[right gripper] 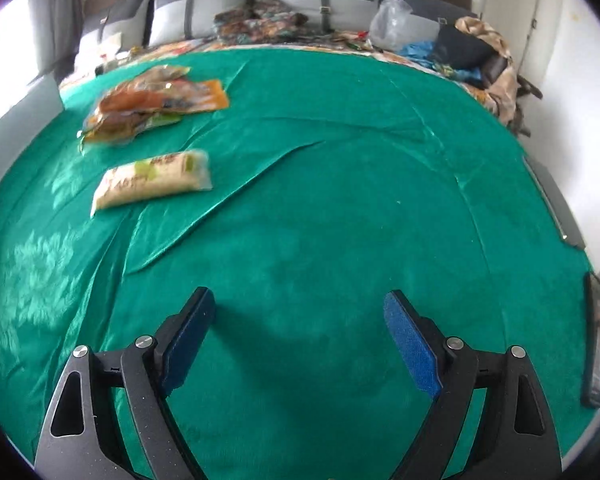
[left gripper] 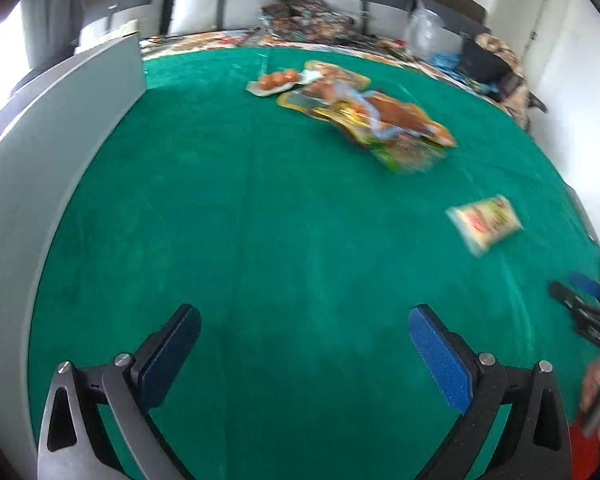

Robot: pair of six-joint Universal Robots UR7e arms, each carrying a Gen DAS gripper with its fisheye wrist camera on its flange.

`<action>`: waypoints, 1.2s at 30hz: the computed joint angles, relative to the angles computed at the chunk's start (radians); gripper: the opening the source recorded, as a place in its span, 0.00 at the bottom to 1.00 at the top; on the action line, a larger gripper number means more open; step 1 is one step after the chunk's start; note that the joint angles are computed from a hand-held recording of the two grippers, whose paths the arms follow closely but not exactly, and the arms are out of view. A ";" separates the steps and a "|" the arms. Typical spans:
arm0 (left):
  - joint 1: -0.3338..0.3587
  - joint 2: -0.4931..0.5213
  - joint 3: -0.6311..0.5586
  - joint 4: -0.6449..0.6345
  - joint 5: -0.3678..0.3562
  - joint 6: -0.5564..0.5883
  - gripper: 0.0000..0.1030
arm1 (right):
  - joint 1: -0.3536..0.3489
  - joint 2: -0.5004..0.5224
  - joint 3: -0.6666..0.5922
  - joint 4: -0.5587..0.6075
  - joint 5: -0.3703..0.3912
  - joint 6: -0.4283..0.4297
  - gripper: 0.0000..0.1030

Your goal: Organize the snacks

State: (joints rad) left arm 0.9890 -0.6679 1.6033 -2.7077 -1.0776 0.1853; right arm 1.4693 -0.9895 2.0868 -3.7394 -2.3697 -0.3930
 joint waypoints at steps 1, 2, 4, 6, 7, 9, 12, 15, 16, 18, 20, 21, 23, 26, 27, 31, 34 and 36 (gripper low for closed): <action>0.004 0.015 -0.014 -0.020 0.009 0.012 0.99 | -0.012 -0.011 0.005 0.014 0.026 0.021 0.86; 0.006 0.026 -0.023 -0.038 0.018 0.029 0.99 | -0.021 -0.025 0.009 0.025 0.042 0.036 0.87; 0.013 0.050 -0.049 -0.070 0.043 0.077 0.99 | -0.010 -0.016 0.004 0.027 0.036 0.041 0.88; 0.016 0.068 -0.062 -0.085 0.068 0.116 0.99 | 0.005 0.008 -0.005 0.017 0.021 0.049 0.88; 0.021 0.073 -0.075 -0.058 0.069 0.106 0.99 | 0.007 0.011 -0.008 0.016 0.019 0.048 0.88; 0.021 0.082 -0.079 -0.073 0.071 0.122 1.00 | 0.009 0.019 -0.011 0.009 0.014 0.047 0.87; 0.019 0.085 -0.082 -0.069 0.074 0.127 1.00 | 0.011 0.029 -0.012 -0.004 0.008 0.049 0.87; 0.018 0.085 -0.080 -0.072 0.077 0.128 1.00 | 0.012 0.032 -0.008 -0.017 0.001 0.050 0.86; 0.018 0.084 -0.080 -0.071 0.075 0.127 1.00 | 0.013 0.033 -0.009 -0.018 -0.001 0.051 0.86; 0.019 0.086 -0.080 -0.073 0.073 0.127 1.00 | 0.014 0.033 -0.008 -0.019 -0.003 0.052 0.86; 0.021 0.088 -0.084 -0.072 0.072 0.128 1.00 | 0.014 0.034 -0.008 -0.021 -0.005 0.052 0.86; 0.021 0.088 -0.084 -0.071 0.072 0.128 1.00 | 0.014 0.034 -0.008 -0.021 -0.004 0.052 0.86; 0.020 0.088 -0.084 -0.071 0.073 0.128 1.00 | 0.014 0.034 -0.008 -0.021 -0.004 0.052 0.86; 0.020 0.088 -0.084 -0.071 0.073 0.128 1.00 | 0.013 0.034 -0.008 -0.022 -0.004 0.051 0.86; 0.020 0.088 -0.084 -0.071 0.073 0.128 1.00 | 0.013 0.034 -0.008 -0.023 -0.003 0.051 0.86; 0.021 0.086 -0.084 -0.068 0.070 0.136 1.00 | 0.013 0.035 -0.008 -0.024 -0.005 0.052 0.86; 0.032 0.079 -0.113 0.010 0.039 0.194 1.00 | 0.013 0.034 -0.008 -0.025 -0.003 0.050 0.86; 0.042 0.073 -0.130 0.046 0.039 0.195 1.00 | 0.012 0.035 -0.008 -0.026 -0.003 0.050 0.86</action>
State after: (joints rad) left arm 1.0311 -0.5944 1.4734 -2.6621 -1.0382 0.3802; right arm 1.4816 -0.9549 2.0787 -3.7656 -2.3727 -0.3432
